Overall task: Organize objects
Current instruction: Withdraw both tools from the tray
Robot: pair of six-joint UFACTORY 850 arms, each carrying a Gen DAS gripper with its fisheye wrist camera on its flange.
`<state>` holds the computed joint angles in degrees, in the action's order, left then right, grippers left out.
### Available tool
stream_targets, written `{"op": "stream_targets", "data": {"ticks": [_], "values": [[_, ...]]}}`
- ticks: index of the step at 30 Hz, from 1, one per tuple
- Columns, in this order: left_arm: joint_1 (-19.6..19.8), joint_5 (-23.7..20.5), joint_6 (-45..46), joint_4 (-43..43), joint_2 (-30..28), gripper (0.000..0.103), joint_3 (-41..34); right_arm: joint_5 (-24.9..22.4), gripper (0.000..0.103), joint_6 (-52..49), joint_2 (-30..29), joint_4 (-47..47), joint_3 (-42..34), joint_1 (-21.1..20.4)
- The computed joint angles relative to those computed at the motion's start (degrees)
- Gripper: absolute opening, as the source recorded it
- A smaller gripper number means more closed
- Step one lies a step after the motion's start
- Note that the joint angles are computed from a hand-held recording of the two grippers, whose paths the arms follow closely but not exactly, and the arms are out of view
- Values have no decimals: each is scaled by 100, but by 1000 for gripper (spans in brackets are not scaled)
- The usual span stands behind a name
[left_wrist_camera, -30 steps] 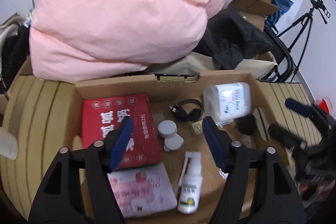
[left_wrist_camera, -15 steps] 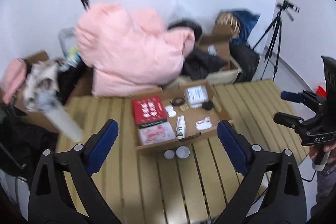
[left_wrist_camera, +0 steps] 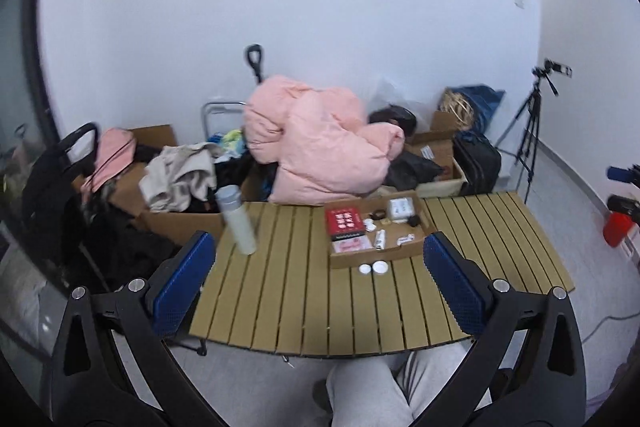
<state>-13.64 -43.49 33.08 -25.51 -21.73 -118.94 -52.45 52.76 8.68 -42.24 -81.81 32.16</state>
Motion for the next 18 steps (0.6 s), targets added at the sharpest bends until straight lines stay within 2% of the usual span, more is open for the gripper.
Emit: {"op": "stream_targets", "data": {"ticks": [3,7,9,13,18], "values": [[152,169,301,-385,325,103,595,-306,91,222,69,-305,51,310],[129,162,321,-152,515,103,1362,293,91,305,133,-39,542,289],[104,210,458,51,622,103,1805,436,91,234,12,262,744,205],[32,697,705,143,719,103,2466,759,91,220,-149,485,1140,123],[-183,1640,1237,-360,436,103,2991,1159,91,1226,-517,-366,1648,-32]]}}
